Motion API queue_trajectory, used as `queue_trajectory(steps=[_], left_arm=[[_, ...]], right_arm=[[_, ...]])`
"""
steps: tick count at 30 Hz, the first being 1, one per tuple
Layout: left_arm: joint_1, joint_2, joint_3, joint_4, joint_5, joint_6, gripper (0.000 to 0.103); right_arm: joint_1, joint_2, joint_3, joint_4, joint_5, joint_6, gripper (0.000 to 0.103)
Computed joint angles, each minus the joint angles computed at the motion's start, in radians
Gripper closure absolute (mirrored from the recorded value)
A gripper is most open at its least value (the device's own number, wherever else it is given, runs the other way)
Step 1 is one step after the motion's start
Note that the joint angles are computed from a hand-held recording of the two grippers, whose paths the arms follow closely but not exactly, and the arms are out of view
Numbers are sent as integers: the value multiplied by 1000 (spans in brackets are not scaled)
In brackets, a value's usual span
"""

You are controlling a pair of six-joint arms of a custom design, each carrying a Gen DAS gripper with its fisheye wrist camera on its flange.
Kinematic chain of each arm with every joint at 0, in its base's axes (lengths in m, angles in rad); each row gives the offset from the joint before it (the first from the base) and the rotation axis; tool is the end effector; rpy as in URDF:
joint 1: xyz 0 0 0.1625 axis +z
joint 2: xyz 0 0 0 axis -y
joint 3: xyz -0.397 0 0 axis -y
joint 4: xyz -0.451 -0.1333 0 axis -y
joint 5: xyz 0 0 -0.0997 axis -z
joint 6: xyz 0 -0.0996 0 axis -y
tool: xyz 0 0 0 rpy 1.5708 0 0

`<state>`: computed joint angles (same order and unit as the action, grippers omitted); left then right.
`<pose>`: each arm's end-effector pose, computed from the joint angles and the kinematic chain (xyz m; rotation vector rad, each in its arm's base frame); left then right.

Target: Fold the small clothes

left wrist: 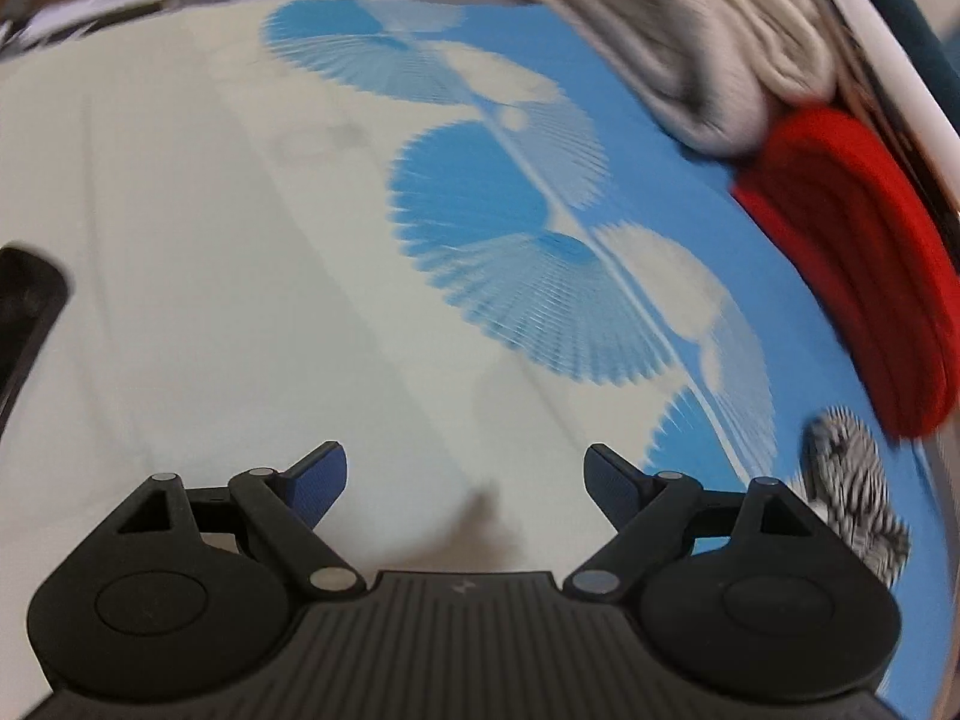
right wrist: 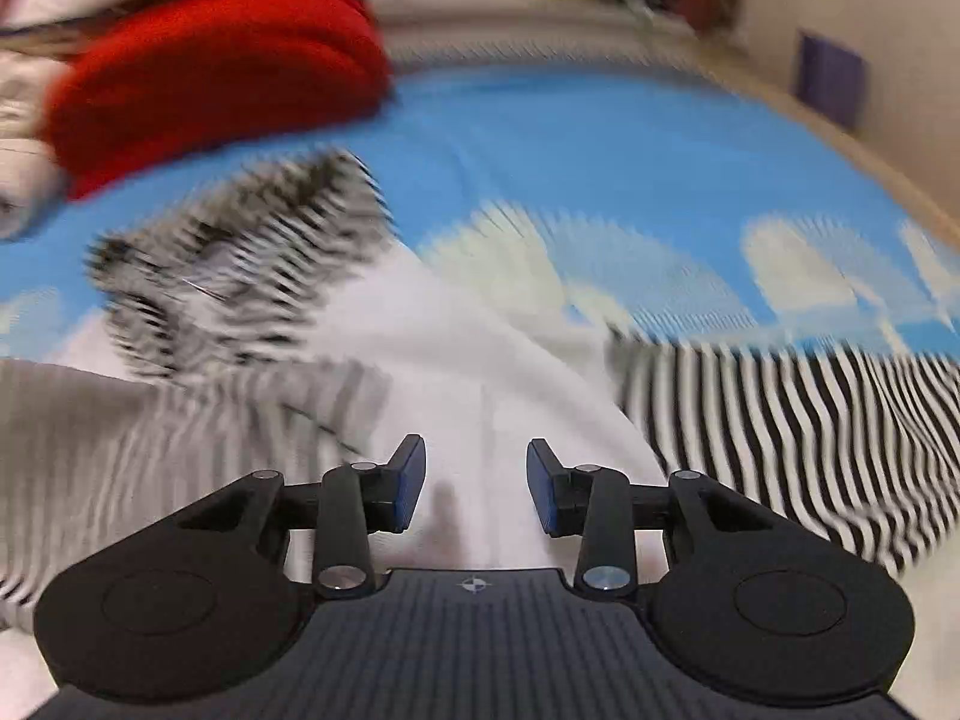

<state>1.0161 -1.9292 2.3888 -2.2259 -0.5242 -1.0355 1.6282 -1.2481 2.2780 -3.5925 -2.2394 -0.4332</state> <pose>-0.0095 -0.4322 0.3047 -0.6746 2.2049 -1.1064 0.0989 -0.4732 0.1931 0.1293 -2.1677 0.9958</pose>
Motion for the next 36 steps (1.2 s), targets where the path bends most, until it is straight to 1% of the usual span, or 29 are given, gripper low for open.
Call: queue_trajectory(steps=[2, 3, 5, 6, 8, 9, 10, 11, 12, 13, 14, 15, 17, 18, 19, 20, 21, 22, 23, 24, 25, 26, 27, 29, 30, 31, 32, 34, 36], left_arm=[[-10, 41, 2, -55, -15, 56, 10], [-12, 61, 2, -83, -26, 82, 10], [-15, 105, 1, -140, -35, 137, 10], [-19, 126, 2, -172, -37, 179, 10], [-29, 165, 4, -236, -52, 290, 10], [-35, 181, 6, -264, -62, 331, 10], [-38, 192, 11, -295, -80, 364, 10], [-41, 201, 11, -309, -105, 380, 10], [-38, 215, 6, -326, -143, 400, 10], [-33, 230, -1, -332, -181, 417, 10], [-32, 247, -8, -321, -210, 429, 10], [-37, 269, -15, -296, -218, 441, 10], [-57, 317, -30, -211, -194, 465, 10], [-69, 342, -33, -170, -174, 489, 10], [-80, 362, -33, -144, -155, 510, 10], [-90, 374, -29, -128, -142, 530, 10], [-95, 372, -19, -136, -138, 555, 10], [-99, 358, -6, -159, -137, 579, 10], [-104, 330, 9, -198, -142, 594, 10], [-104, 296, 20, -238, -152, 606, 10], [-101, 257, 31, -291, -173, 624, 10], [-93, 235, 28, -335, -193, 651, 10], [-84, 235, 7, -372, -201, 706, 10], [-83, 298, -46, -455, -135, 830, 10], [-81, 347, -71, -519, -101, 921, 10], [-72, 393, -100, -568, -105, 1020, 10], [-56, 439, -136, -575, -137, 1101, 10], [-24, 525, -209, -510, -176, 1155, 10], [4, 624, -269, -467, -158, 1117, 14]], right_arm=[[-8, -30, 25, 52, 74, -9, 65], [-7, -15, 13, 89, 63, -20, 65], [6, 22, -4, 166, -57, -55, 63], [3, 48, -4, 160, -91, -83, 62], [24, 73, 13, 37, -103, -117, 62], [38, 59, 32, 2, -93, -109, 61], [46, 33, 66, -49, -42, -104, 61], [49, -8, 103, -59, 34, -87, 60], [52, -60, 143, -26, 128, -45, 60], [48, -115, 172, 48, 222, -6, 61], [46, -140, 188, 97, 309, 39, 61], [49, -129, 183, 107, 354, 59, 61], [68, -64, 155, 68, 413, 48, 61], [79, -12, 120, 46, 433, 37, 64], [92, 35, 92, 29, 424, 21, 67], [103, 64, 69, 46, 415, 20, 74], [102, 102, 42, 75, 417, 19, 77], [112, 124, 25, 121, 389, 5, 78], [121, 157, 11, 139, 349, -14, 82], [139, 189, -3, 173, 267, -25, 86], [130, 223, -5, 166, 221, -50, 87], [128, 219, 22, 118, 218, -64, 88], [114, 219, 54, 53, 238, -107, 90], [103, 198, 102, -5, 234, -155, 90], [92, 189, 123, -32, 242, -180, 90], [84, 171, 143, -35, 241, -211, 90], [75, 164, 165, -63, 246, -231, 90], [55, 147, 185, -76, 273, -262, 90], [54, 142, 180, -67, 274, -235, 90]])
